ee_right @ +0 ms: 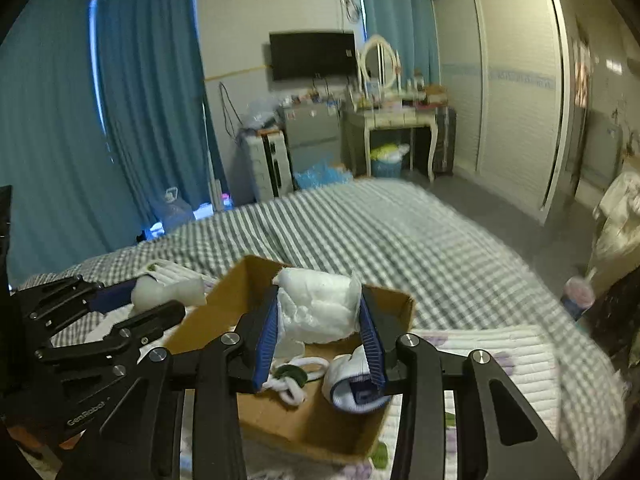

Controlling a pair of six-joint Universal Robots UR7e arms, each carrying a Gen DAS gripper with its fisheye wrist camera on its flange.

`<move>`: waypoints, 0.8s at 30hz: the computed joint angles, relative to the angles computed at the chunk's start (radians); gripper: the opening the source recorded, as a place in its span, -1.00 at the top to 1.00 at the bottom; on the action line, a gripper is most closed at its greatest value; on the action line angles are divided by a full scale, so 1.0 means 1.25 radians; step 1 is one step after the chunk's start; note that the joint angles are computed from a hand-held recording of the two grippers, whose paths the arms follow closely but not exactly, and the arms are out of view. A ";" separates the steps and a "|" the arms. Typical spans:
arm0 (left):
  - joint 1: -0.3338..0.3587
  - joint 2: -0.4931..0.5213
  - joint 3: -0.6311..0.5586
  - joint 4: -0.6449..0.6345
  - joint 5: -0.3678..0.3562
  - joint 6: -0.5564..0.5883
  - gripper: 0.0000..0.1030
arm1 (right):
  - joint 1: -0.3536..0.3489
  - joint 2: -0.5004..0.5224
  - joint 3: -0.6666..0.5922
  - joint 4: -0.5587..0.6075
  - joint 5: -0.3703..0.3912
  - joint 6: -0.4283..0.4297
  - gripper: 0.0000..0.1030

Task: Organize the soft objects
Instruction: 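Carry sock and cotton bundle into the box and open both tools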

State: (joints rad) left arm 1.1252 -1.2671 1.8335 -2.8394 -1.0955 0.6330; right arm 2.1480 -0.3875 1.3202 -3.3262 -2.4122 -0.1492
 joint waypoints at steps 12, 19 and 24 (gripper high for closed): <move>0.059 0.106 -0.051 -0.046 -0.035 0.071 -0.48 | -0.083 0.031 -0.027 -0.007 0.024 0.039 -0.13; -0.007 0.010 0.007 -0.068 0.014 0.039 -0.57 | -0.017 -0.019 0.019 -0.048 -0.033 0.044 -0.41; -0.092 -0.129 0.064 -0.048 0.053 -0.002 -0.58 | 0.083 -0.075 0.050 -0.067 -0.109 0.013 -0.58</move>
